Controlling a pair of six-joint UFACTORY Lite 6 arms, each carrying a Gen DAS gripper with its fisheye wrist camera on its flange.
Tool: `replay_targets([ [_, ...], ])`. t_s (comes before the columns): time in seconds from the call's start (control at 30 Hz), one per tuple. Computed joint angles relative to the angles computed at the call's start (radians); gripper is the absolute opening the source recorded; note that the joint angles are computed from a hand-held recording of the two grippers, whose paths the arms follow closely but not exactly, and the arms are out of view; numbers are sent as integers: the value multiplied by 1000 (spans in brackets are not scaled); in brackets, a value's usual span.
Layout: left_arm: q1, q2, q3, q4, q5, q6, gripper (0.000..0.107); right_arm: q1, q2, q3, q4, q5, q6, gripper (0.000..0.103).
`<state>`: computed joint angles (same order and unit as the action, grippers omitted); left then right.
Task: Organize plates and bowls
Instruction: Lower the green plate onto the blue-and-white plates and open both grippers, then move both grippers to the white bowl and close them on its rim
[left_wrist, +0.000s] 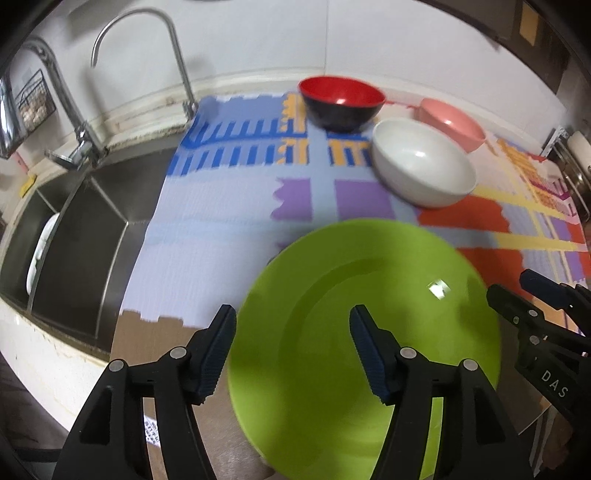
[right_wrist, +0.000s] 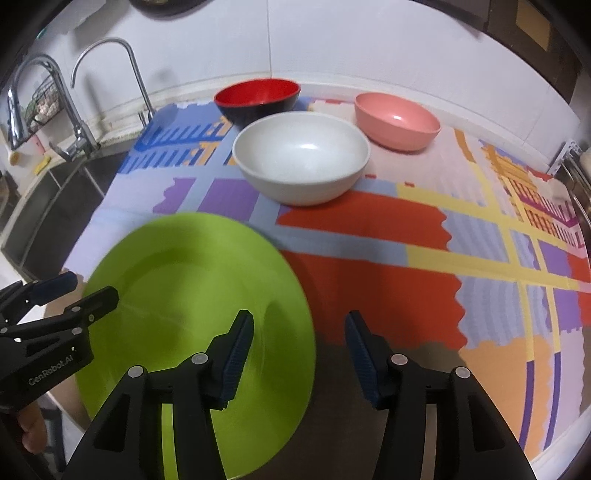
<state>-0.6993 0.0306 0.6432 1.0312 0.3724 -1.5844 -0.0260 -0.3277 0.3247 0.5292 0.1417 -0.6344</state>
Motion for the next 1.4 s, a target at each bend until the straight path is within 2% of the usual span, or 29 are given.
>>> replay_targets([
  [0.23, -39, 18, 121, -52, 68, 72, 67, -131, -48, 53, 233, 101, -311, 52],
  [0.57, -38, 150, 321, -46, 102, 113, 67, -244, 58, 220, 365, 170, -514, 52],
  [0.77, -15, 255, 451, -103, 96, 208, 67, -286, 156, 315, 463, 181, -634, 52],
  [1.13, 75, 530, 773, -336, 95, 543, 67, -270, 418, 560, 419, 200, -564, 52],
  [1.4, 122, 724, 1004, -487, 138, 743, 66, -235, 657, 770, 301, 220, -397, 52],
])
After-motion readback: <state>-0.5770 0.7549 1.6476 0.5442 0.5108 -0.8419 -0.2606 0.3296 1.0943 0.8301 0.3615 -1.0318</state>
